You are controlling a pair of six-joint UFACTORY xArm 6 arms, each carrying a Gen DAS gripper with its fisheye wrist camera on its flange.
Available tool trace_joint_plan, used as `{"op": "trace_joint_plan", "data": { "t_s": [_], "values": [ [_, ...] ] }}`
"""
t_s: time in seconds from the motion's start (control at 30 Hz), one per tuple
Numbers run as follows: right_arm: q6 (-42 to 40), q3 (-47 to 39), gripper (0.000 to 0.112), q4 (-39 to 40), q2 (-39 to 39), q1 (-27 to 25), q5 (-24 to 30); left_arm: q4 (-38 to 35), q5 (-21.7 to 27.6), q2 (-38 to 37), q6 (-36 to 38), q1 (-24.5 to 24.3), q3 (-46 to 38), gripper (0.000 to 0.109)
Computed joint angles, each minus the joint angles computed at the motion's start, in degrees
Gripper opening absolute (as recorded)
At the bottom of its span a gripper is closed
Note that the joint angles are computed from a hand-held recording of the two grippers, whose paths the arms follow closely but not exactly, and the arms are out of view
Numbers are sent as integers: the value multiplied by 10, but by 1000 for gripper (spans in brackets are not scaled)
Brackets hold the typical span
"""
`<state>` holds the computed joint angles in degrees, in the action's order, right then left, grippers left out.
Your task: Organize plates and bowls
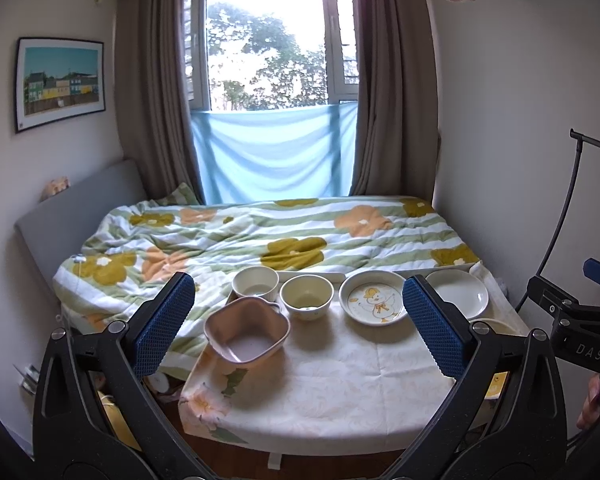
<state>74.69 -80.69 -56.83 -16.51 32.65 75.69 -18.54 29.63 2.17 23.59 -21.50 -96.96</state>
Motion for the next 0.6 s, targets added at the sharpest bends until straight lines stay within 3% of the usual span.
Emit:
{"op": "trace_joint_plan", "data": {
  "t_s": [0.6],
  "values": [
    [-2,7,103,3,-4,-4,-7,4,-1,-4,-2,-1,5,103]
  ]
}}
